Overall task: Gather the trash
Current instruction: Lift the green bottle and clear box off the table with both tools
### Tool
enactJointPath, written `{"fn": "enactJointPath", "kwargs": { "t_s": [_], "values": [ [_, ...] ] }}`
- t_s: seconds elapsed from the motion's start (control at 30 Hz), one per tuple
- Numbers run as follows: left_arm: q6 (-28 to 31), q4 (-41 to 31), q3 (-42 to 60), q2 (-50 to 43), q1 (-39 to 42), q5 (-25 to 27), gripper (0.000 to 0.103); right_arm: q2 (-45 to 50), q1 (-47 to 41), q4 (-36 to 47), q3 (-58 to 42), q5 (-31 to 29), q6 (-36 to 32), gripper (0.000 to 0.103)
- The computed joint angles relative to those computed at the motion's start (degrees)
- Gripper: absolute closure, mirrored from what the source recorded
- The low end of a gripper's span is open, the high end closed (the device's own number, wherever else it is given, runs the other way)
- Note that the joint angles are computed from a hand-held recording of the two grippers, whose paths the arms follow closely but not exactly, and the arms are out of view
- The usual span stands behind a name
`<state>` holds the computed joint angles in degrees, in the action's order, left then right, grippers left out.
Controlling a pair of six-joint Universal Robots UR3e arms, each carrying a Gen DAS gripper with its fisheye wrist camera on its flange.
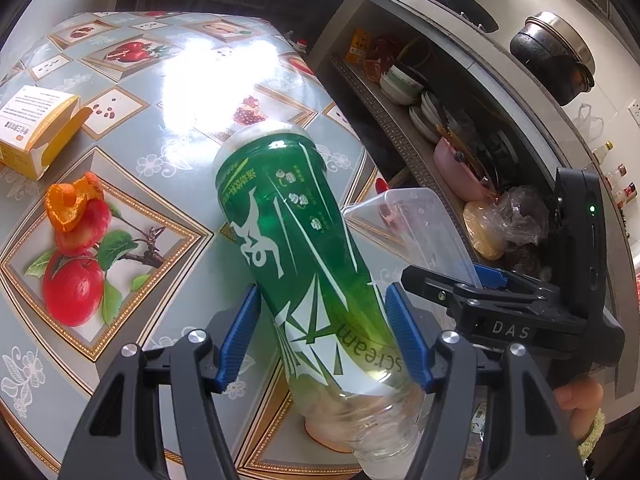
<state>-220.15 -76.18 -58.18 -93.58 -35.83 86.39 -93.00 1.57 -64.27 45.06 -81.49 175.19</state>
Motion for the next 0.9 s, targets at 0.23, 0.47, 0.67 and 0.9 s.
{"fn": "enactJointPath", "kwargs": {
  "t_s": [0.23,0.47,0.67,0.9],
  "values": [
    [0.09,-0.57,1.08,-0.69,-0.41,0.62,0.041,0.1,-0.26,-0.32,0.36,0.18,-0.1,0.015],
    [0.01,-0.9,1.58,-1.03,-0.58,0.82,0.04,0.07,0.01,-1.53,1.3,0.03,0.25,0.015],
    [-1.69,0.89,-3.35,1.76,3.53,-5.13,0.035,0.02,0.02,-1.71,1.47,0.06,0.27,0.015],
    [-1.65,3.44,-7.36,3.21,7.53,-9.48,0.035,-0.92,-0.97,-2.72,3.09,1.18,0.35,0.015]
  ]
}}
